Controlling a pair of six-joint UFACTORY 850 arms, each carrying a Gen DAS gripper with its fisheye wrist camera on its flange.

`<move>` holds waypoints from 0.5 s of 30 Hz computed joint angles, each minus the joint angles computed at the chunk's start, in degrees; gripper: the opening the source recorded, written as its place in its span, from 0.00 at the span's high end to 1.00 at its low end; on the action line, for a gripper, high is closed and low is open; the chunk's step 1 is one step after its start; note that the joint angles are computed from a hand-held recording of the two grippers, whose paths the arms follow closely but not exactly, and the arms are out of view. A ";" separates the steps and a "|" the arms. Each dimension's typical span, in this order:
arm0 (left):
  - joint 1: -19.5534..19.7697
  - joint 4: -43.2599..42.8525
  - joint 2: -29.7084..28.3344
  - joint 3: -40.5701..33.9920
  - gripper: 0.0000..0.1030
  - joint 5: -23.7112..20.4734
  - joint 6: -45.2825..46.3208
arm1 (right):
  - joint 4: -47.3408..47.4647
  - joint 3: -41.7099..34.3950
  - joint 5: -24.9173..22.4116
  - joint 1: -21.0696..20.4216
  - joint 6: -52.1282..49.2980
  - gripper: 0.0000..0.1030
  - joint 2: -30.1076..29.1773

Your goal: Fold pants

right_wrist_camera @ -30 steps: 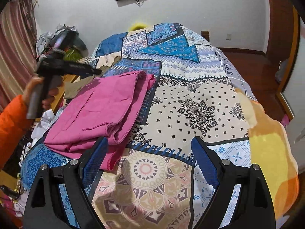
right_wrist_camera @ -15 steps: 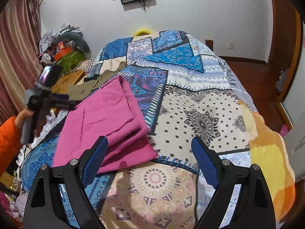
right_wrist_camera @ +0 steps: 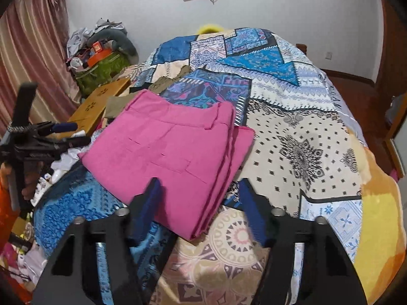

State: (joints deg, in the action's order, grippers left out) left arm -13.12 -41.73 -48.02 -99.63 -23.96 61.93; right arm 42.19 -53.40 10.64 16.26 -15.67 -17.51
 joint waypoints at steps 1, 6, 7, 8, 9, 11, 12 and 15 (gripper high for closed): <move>0.02 -2.78 0.05 -0.72 0.35 -2.03 2.74 | -1.11 -0.15 0.11 0.01 0.92 0.57 0.07; -1.38 -4.64 -1.74 -4.55 0.77 -7.50 4.61 | -8.99 -2.31 -0.01 0.07 6.63 0.64 -0.58; -2.04 -3.39 -2.36 -5.34 0.78 -7.50 3.90 | -11.11 -3.11 -0.34 0.01 8.23 0.64 -1.06; -2.60 -2.45 -2.92 -5.96 0.78 -7.34 3.42 | -12.22 -4.23 -0.91 -0.07 8.80 0.64 -1.82; -3.12 -1.46 -3.53 -6.68 0.78 -7.45 2.79 | -12.33 -5.29 -1.56 -0.15 8.46 0.64 -2.61; -4.04 0.67 -5.32 -8.94 0.78 -9.06 1.48 | -9.73 -7.69 -3.26 -0.32 4.80 0.64 -4.50; -4.58 2.53 -6.41 -10.31 0.78 -9.55 -0.06 | -8.33 -8.75 -4.28 -0.44 3.08 0.64 -5.33; -5.35 8.31 -9.61 -13.90 0.78 -11.07 -5.13 | -10.91 -12.91 -9.82 -1.24 4.63 0.64 -9.02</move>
